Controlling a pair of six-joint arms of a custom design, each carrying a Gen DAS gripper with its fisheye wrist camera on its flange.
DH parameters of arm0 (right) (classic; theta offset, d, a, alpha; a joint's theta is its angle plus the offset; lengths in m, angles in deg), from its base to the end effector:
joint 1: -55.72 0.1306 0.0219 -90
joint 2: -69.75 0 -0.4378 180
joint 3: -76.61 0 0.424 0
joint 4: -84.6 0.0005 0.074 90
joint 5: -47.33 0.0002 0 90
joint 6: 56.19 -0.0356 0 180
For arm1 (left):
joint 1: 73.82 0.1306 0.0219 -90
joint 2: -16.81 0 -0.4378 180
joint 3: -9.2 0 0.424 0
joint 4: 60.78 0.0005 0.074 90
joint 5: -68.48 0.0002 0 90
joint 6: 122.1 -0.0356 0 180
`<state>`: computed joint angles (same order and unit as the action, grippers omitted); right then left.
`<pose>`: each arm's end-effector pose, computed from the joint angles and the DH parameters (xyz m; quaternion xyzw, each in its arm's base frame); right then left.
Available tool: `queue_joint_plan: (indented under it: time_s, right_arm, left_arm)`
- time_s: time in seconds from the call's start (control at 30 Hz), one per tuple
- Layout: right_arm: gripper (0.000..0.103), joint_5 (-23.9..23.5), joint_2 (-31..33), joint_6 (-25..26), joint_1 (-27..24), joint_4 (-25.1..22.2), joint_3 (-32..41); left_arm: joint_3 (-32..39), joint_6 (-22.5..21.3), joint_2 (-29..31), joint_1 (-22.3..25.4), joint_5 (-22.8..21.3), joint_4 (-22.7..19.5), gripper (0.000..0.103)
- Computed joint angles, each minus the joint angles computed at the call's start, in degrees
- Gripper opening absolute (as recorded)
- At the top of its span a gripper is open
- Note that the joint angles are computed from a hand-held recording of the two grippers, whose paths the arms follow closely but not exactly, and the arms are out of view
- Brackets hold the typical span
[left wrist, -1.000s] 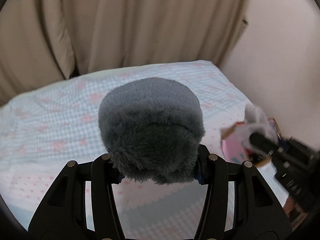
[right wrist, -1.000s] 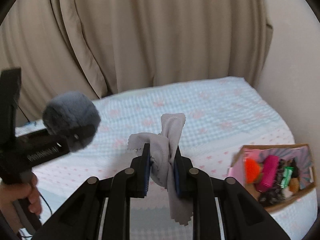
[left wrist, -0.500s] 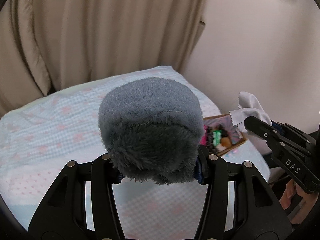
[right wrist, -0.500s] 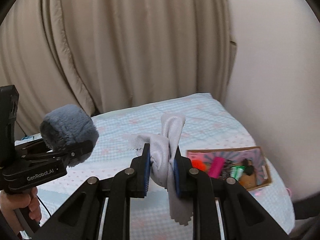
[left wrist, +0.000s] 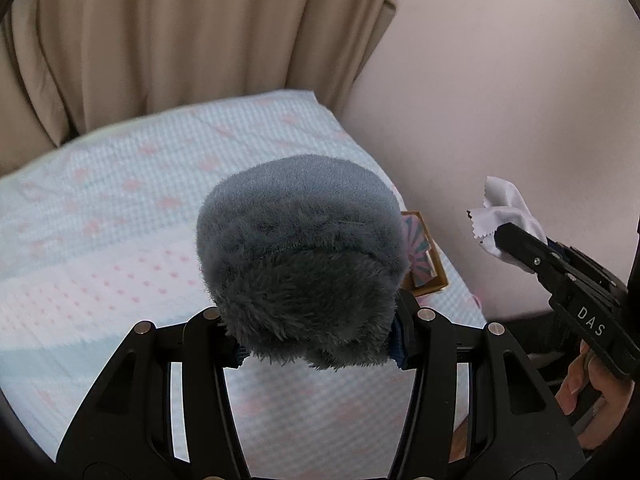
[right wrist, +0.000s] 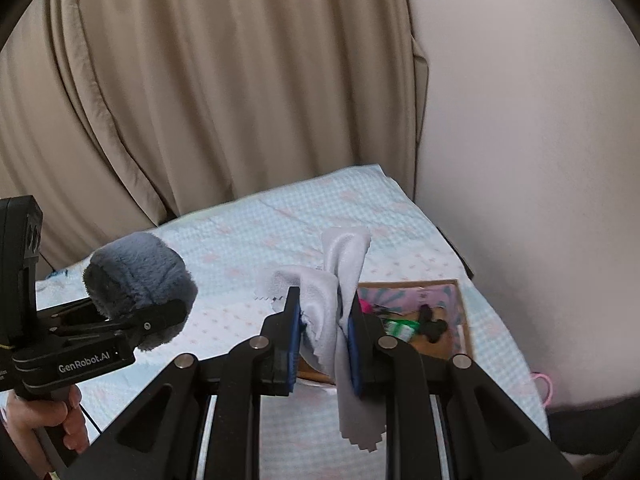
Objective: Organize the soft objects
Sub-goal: 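Carry the grey fuzzy sock and light grey sock into the box and release both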
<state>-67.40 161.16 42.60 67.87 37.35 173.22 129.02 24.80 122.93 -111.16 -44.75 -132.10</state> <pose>0.5188 0.1264 0.5353 -0.2478 0.8619 0.2072 0.3910 0.4951 -0.3607 0.5614 -0.2151 0.9175 -0.0686 0.3275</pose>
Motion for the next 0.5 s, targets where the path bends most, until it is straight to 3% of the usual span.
queue_joint_plan:
  time_s: [0.23, 0.5]
  right_arm:
    - [0.018, -2.6, 8.9, 5.1, -4.4, -6.6, 7.0]
    - [0.018, -1.7, 19.6, 7.1, -5.5, -12.4, 15.6]
  left_arm:
    - [9.3, 3.7, 10.2, 0.9, 3.4, -4.4, 0.048]
    - [19.0, 2.7, 19.6, 2.9, 7.1, -11.0, 0.048]
